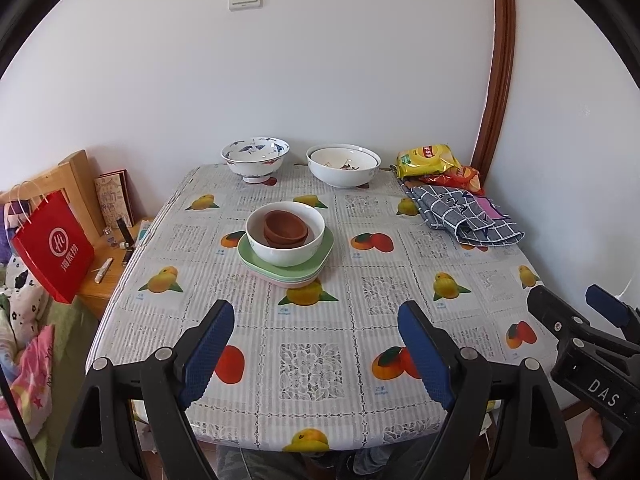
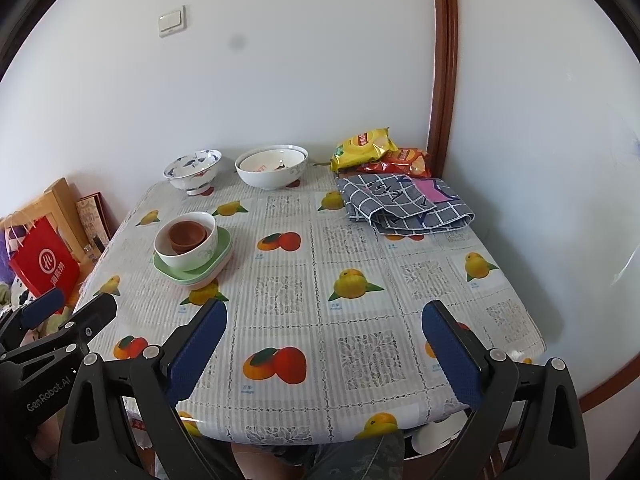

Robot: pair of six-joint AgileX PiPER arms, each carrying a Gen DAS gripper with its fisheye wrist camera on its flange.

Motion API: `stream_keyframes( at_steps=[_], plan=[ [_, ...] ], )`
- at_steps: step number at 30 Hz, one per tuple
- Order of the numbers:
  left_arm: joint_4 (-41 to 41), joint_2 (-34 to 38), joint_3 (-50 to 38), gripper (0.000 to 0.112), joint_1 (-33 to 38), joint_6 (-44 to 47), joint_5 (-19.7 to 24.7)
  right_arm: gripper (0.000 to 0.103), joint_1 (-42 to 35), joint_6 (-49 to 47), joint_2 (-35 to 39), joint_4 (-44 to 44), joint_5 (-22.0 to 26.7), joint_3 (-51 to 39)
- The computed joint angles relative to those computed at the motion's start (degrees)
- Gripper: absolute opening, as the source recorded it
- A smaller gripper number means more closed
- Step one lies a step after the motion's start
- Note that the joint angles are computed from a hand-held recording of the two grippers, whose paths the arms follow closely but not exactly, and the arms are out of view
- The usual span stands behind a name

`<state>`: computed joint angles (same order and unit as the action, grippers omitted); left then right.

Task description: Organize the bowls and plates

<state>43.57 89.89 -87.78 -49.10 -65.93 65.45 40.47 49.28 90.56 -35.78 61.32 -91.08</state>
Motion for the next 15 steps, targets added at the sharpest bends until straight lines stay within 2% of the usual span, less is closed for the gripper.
stream_keyframes(
  at_steps=[15],
  plan=[
    [-0.40, -1.14, 1.25, 0.084, 1.09, -0.54, -0.64, 0.097, 0.74, 0.66, 0.70, -0.83, 0.07, -0.77]
  ],
)
